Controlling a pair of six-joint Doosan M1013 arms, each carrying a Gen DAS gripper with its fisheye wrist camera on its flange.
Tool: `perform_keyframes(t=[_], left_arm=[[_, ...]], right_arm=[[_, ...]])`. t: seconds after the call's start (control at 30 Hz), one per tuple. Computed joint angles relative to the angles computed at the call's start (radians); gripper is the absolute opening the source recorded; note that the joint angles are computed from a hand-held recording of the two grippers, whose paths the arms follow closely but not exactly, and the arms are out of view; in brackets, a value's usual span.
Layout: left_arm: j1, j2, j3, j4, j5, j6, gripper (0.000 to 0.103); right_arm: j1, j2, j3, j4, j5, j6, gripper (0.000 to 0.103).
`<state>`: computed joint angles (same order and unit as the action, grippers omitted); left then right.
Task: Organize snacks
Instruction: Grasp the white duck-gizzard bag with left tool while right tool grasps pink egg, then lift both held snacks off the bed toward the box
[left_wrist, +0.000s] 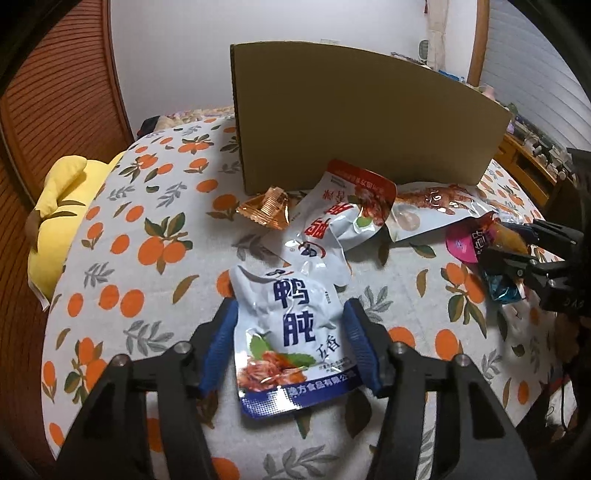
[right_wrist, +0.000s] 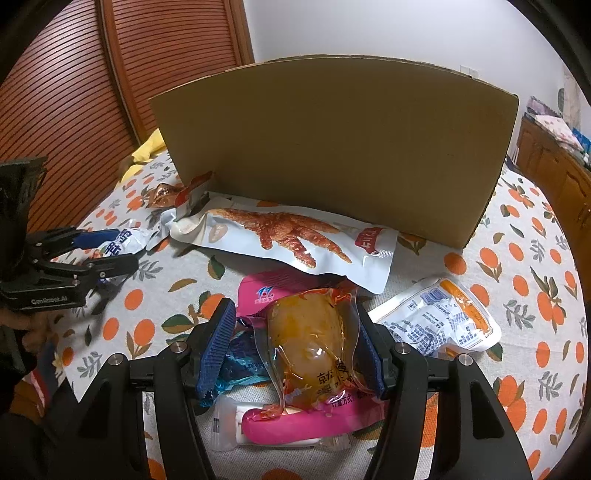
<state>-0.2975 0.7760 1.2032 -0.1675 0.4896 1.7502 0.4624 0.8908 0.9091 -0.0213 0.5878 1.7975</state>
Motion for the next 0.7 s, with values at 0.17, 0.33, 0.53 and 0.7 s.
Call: perform_keyframes(t=[0.17,0.33,0.53,0.7], left_arm=[[0.005,-0.011,0.022,-0.046,-0.019,0.035,0.054],[0.020,-0.024,0.044,-0.201,-0.026,0.147,0.054],[0.026,-0.041,0.069,-0.306,-0.037,0.243,0.055],[0.026,-0.052,0.083,-0.365,-0.046,0.306,0.055]], right_arm=[[-0.001,0.002,-0.003,0.005,0.005,-0.003,0.063],[-0.002,0.004,-0.008,0.019,0.014,-0.014,0.063],[-0.007,0.002,-0.018,0.046,0.054,-0.036,0.062],[-0.012,-0.014,-0.008,0.085,0.064,-0.065,0.062]])
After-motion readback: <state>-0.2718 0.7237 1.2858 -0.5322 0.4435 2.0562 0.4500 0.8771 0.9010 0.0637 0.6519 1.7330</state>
